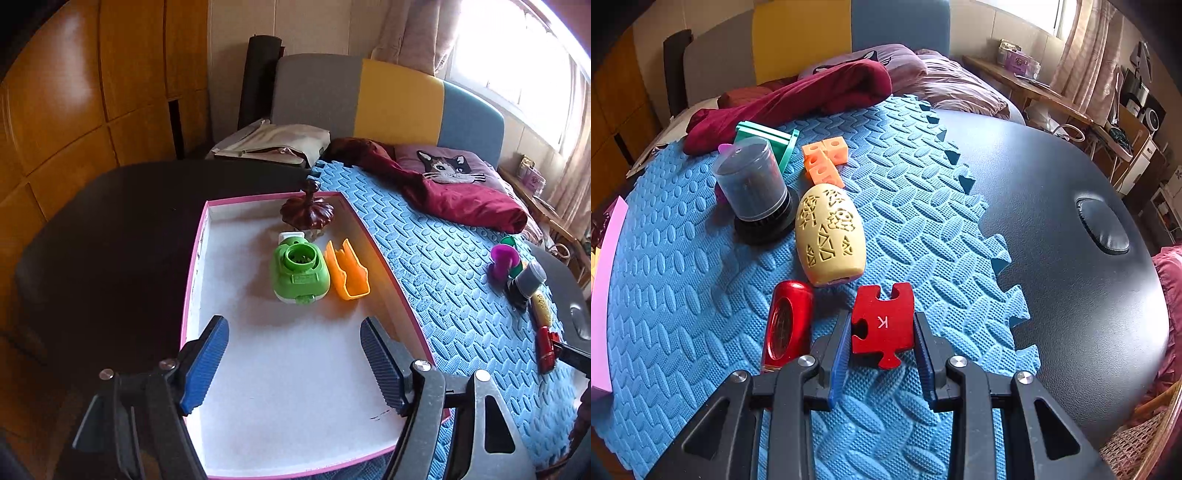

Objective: Organize rigid objects
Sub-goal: 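Carry the red K puzzle piece into the tray and open the right tool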

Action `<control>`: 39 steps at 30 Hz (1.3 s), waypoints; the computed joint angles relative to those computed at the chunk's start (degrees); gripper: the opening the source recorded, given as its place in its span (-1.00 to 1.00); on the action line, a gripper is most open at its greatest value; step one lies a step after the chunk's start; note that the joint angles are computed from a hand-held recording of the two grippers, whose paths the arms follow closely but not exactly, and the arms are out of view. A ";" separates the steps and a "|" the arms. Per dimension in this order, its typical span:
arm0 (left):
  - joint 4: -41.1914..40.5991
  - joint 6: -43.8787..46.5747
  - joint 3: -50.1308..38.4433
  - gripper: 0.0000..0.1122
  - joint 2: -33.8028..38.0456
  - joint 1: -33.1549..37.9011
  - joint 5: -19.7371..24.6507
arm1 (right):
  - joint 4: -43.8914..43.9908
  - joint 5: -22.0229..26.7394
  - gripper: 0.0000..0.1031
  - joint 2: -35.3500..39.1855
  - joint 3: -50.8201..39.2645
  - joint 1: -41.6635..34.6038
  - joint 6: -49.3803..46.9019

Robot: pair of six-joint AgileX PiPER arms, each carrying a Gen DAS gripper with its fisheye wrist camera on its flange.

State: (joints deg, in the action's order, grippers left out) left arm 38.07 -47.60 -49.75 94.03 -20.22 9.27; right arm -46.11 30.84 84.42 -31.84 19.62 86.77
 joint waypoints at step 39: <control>-22.95 22.33 3.73 0.33 -3.02 12.98 -3.21 | 26.78 -2.74 -0.38 31.53 -51.20 24.21 -41.23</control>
